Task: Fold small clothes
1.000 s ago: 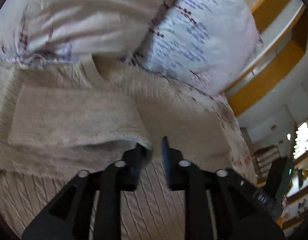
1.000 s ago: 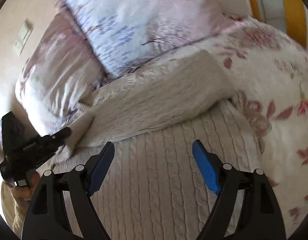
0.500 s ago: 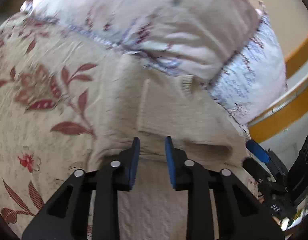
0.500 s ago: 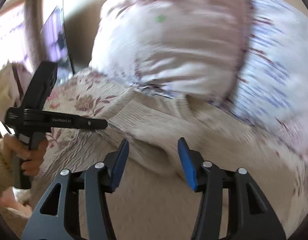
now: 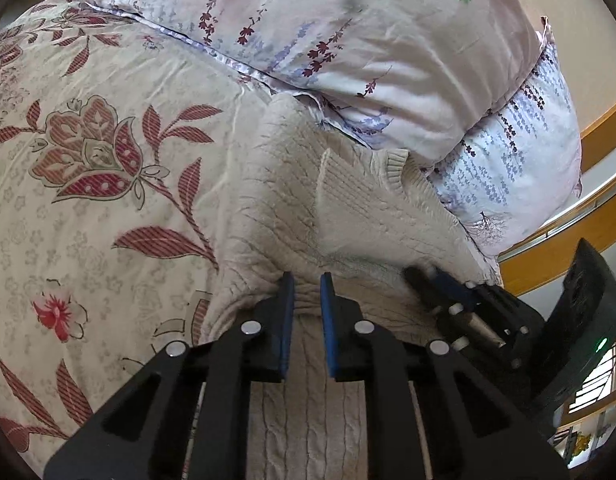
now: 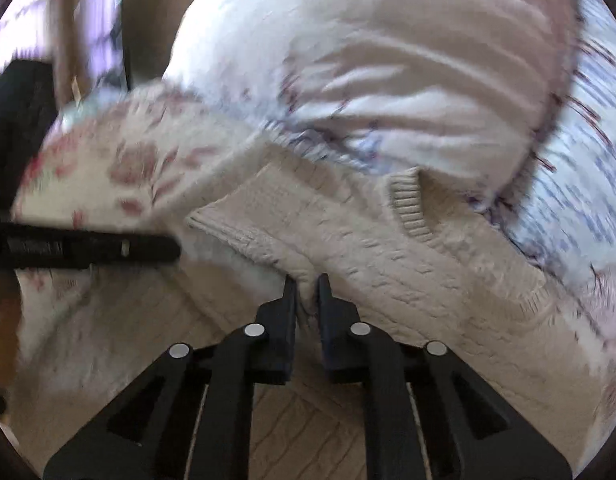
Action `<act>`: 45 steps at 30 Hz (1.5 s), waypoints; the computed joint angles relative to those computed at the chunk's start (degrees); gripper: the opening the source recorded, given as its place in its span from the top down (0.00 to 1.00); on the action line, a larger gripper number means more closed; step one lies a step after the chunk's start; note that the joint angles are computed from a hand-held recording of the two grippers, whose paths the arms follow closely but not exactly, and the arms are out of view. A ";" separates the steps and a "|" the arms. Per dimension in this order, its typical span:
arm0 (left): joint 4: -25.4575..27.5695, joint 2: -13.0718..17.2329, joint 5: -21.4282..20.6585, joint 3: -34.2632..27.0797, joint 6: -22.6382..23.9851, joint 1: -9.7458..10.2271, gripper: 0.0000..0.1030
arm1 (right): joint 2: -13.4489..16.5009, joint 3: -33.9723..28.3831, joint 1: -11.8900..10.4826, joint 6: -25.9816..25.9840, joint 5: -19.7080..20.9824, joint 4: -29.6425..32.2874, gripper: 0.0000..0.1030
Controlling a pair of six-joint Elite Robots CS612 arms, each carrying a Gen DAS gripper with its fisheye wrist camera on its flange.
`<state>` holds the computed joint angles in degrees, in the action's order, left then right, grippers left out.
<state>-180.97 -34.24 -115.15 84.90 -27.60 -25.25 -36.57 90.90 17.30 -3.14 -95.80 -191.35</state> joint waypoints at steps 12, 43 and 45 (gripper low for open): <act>-1.16 0.11 -2.60 -0.07 0.34 0.13 0.65 | -6.34 20.14 -10.85 44.99 4.97 -16.86 0.65; 0.74 -2.23 -3.79 3.65 5.70 -0.28 0.49 | -6.11 20.77 -12.88 44.58 -2.62 -16.31 0.90; 0.89 -2.46 -3.99 3.97 6.11 -0.25 0.49 | -6.44 21.25 -13.76 46.42 0.89 -12.52 0.83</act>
<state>-180.08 -36.70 -119.14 88.87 -21.48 -25.50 -43.00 112.15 3.53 43.28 -94.92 -203.86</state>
